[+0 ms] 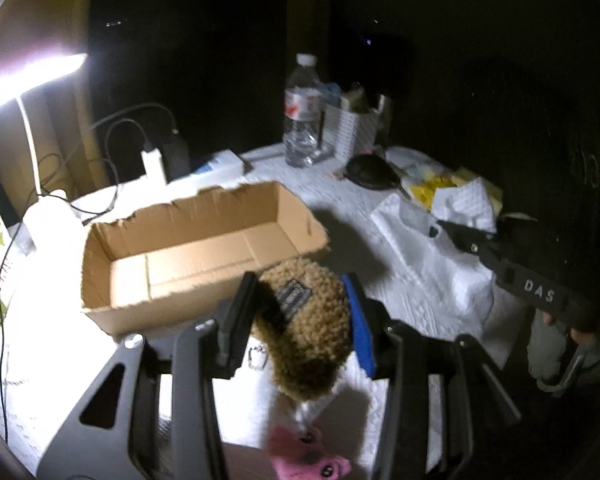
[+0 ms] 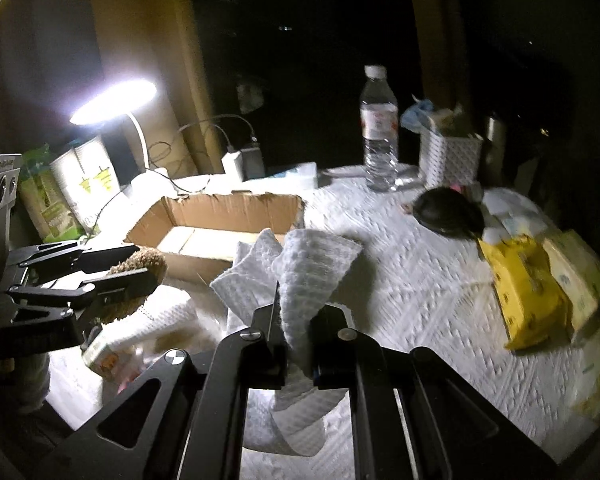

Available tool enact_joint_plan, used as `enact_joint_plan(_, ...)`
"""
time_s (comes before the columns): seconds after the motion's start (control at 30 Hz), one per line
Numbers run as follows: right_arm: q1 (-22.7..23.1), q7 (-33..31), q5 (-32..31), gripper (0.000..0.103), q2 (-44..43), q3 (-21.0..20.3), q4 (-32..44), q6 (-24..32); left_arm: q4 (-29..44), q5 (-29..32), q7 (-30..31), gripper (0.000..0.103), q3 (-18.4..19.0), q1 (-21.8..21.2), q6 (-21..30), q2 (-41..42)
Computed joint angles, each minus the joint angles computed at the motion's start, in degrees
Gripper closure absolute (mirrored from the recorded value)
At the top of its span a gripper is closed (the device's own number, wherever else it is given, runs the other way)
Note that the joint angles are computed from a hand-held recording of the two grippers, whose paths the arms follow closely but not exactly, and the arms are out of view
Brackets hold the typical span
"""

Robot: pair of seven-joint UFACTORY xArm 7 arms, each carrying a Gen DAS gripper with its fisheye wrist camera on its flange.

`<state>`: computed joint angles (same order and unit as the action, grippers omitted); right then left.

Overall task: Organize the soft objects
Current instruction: 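Carry the bear into the cardboard box with the left tool while the right tool carries the towel there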

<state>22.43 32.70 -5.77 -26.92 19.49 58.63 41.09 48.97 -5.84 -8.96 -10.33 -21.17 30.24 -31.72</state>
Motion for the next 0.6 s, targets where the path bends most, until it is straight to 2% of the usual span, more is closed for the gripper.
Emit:
enact_joint_plan(0.33, 0.4, -1.3, -2.4, 0.094, 8.6, 0.1, 6.8, -3.0, 1.5, -1.8, 1.6, 0.059, 3.0, 1.0, -3.3, 2.5)
enact_joint_plan(0.6, 1.5, -3.3, -3.7, 0.094, 15.3, -1.8, 11.4, -6.7, 4.4, -0.8, -0.3, 0.059, 2.6, 3.8, -6.9, 8.0)
